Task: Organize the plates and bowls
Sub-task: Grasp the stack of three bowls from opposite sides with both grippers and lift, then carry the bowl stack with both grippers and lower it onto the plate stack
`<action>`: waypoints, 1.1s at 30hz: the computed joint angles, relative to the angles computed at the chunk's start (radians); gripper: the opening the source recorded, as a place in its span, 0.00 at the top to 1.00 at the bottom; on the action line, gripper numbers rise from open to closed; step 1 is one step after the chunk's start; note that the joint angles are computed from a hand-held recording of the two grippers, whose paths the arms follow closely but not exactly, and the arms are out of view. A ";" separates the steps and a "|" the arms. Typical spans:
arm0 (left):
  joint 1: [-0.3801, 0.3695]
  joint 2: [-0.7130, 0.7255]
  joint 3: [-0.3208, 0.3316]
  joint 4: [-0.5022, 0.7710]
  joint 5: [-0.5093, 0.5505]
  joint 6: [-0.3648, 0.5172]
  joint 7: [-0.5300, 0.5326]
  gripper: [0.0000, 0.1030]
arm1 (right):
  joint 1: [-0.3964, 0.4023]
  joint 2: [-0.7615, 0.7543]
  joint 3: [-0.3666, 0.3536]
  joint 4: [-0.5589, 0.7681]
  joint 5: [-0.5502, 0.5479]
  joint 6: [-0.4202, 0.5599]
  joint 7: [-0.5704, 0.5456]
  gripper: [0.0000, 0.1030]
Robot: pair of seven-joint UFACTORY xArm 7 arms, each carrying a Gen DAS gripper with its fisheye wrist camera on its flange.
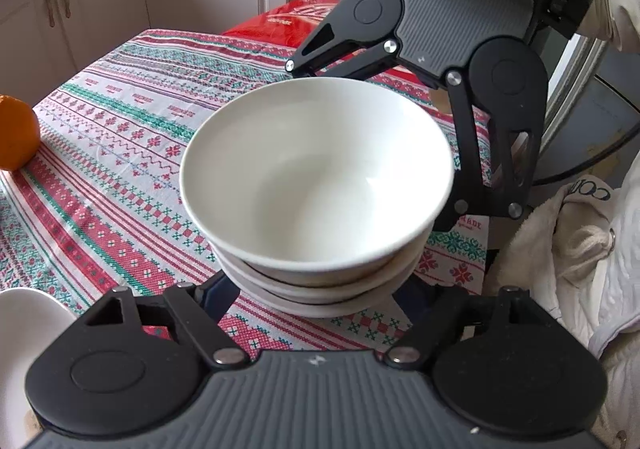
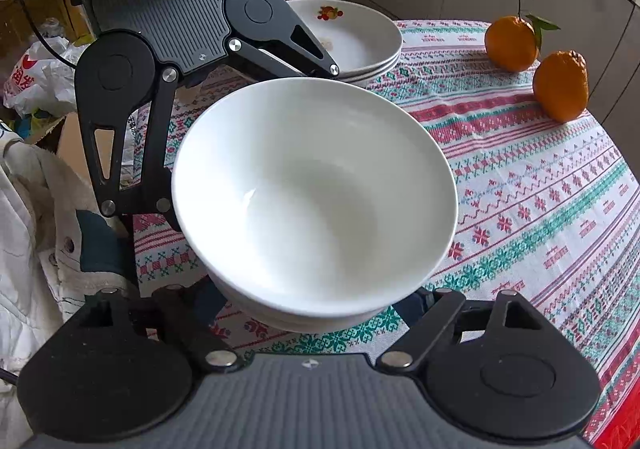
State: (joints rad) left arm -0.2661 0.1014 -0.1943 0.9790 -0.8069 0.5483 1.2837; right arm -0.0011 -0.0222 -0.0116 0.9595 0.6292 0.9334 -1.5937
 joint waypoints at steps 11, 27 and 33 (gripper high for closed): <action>0.006 -0.100 0.042 -0.051 -0.024 -0.025 0.001 0.21 | 0.037 -0.006 0.021 0.074 -0.008 0.031 0.008 0.14; 0.043 -0.203 0.160 -0.150 -0.017 -0.160 -0.016 0.21 | 0.135 0.200 0.139 0.338 -0.026 -0.016 -0.032 0.14; 0.079 -0.163 0.182 -0.137 -0.067 -0.172 0.032 0.21 | 0.155 0.310 0.177 0.443 -0.074 -0.026 0.005 0.14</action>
